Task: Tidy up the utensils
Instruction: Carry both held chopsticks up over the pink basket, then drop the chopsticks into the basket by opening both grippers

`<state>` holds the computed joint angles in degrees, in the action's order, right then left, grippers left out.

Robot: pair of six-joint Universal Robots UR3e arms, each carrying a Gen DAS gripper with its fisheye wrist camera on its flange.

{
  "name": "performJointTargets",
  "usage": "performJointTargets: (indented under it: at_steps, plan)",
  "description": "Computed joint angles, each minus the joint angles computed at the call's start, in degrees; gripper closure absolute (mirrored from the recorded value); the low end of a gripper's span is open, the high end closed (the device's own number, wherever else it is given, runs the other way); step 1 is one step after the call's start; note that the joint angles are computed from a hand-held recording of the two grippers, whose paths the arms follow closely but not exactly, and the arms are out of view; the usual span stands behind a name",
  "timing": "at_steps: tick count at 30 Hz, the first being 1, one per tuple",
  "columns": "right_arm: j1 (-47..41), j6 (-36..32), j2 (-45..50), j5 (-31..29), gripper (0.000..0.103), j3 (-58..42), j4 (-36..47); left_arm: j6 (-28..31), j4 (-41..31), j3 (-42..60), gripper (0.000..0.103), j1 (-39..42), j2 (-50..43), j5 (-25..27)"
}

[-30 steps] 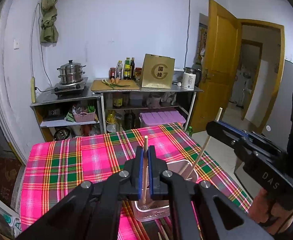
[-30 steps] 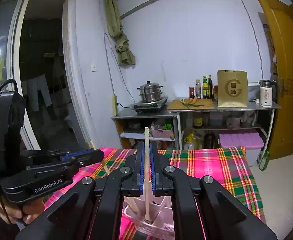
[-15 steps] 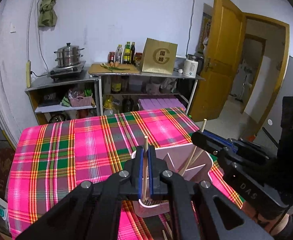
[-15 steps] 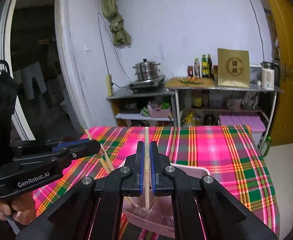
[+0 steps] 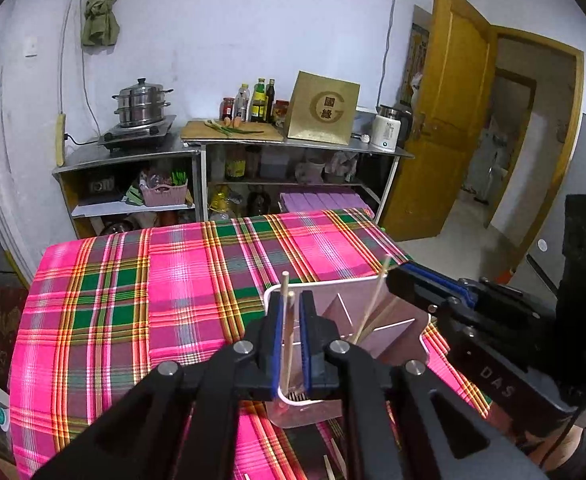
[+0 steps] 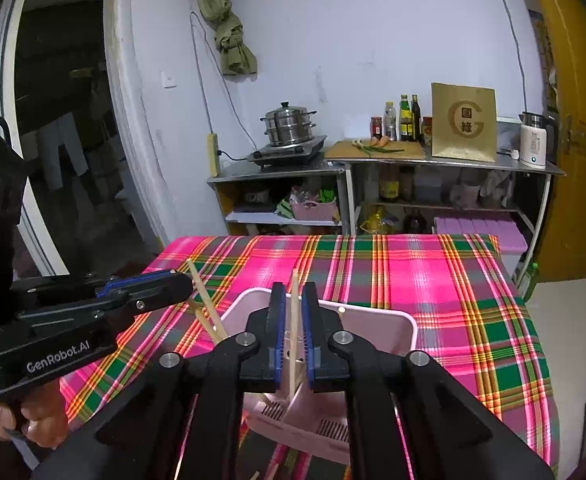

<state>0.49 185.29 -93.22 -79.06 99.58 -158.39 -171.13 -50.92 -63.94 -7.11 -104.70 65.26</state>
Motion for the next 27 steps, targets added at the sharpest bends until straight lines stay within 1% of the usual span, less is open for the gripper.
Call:
performJointTargets:
  at_steps: [2,4,8,11,15,18,21,24,26,27]
  plan:
    - [-0.1,-0.2,-1.0,0.0,0.091,0.7,-0.1,-0.2,1.0,-1.8,0.086,0.5,1.6,-0.2]
    - [-0.4,-0.4,-2.9,0.1,0.091,2.0,-0.1,-0.4,2.1,-4.3,0.085,1.1,3.6,-0.6]
    - [-1.2,-0.6,-8.2,0.7,0.090,6.4,0.2,-1.1,5.8,-12.5,0.084,2.7,9.9,-1.2]
    - [-1.7,-1.3,-14.0,1.3,0.090,11.5,0.5,-1.2,9.4,-21.3,0.083,4.2,16.4,-1.9]
    - [-2.6,-2.2,-23.6,2.8,0.090,19.8,1.4,-0.9,13.7,-33.8,0.081,4.8,25.9,-0.6]
    - [-2.5,-2.7,-30.5,2.7,0.090,25.3,2.8,-0.1,15.2,-42.7,0.081,5.4,33.1,-0.5]
    - [-3.6,-2.9,-39.1,3.7,0.090,30.5,6.5,0.3,15.2,-49.5,0.081,5.5,39.4,-0.7]
    - [-3.4,-3.1,-46.0,3.4,0.090,33.7,10.4,0.6,14.2,-55.1,0.081,5.3,45.6,-0.4]
    - [-0.5,-2.1,-48.8,0.4,0.090,35.4,11.7,0.8,13.5,-58.2,0.081,5.2,49.4,-0.1]
    - [0.1,-2.0,-50.5,0.0,0.090,36.3,12.9,1.0,12.9,-59.4,0.081,5.2,51.2,-0.1]
